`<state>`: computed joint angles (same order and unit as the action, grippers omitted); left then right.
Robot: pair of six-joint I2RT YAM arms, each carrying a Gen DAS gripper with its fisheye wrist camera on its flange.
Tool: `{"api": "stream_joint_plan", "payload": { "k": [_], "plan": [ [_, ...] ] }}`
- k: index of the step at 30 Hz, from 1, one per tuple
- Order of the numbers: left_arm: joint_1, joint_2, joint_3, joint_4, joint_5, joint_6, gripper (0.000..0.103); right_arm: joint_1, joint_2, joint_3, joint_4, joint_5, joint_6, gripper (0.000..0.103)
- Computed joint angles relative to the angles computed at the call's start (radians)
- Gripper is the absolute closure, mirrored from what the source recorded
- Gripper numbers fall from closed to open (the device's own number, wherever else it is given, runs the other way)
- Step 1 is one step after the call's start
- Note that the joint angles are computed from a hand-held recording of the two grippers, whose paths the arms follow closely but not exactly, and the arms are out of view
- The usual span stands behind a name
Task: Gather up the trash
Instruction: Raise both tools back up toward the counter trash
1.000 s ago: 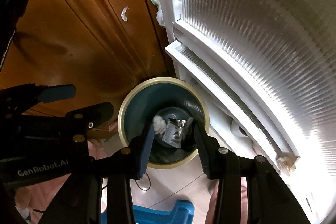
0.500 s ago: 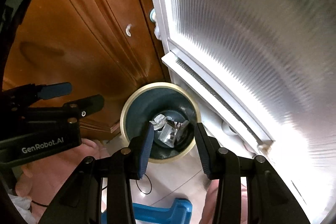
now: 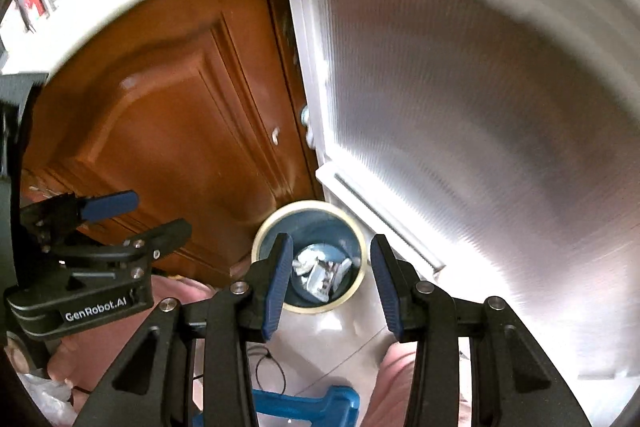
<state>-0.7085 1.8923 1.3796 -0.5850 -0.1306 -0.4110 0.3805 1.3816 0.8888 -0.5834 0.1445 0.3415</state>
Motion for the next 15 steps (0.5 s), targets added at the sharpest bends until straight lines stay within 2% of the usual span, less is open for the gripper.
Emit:
{"api": "stream_joint_plan", "payload": {
  "k": [2,4,8,12,15],
  "plan": [
    [-0.019,-0.068,0.023,-0.047,-0.023,0.015,0.033,0.006,-0.080,0.031,-0.076,0.011,0.006,0.061],
    [-0.031,-0.101,0.059,-0.087,-0.042,0.027,0.033,0.017,-0.147,0.080,-0.154,0.032,0.009,0.055],
    [-0.041,-0.130,0.221,-0.241,-0.070,0.066,0.033,0.024,-0.206,0.221,-0.290,0.053,0.013,0.053],
    [-0.036,-0.070,0.460,-0.403,-0.089,0.123,0.033,-0.005,-0.199,0.393,-0.389,0.057,-0.011,0.043],
    [-0.024,0.039,0.755,-0.568,-0.109,0.177,0.033,-0.059,-0.148,0.564,-0.472,0.037,-0.057,0.038]
  ]
}}
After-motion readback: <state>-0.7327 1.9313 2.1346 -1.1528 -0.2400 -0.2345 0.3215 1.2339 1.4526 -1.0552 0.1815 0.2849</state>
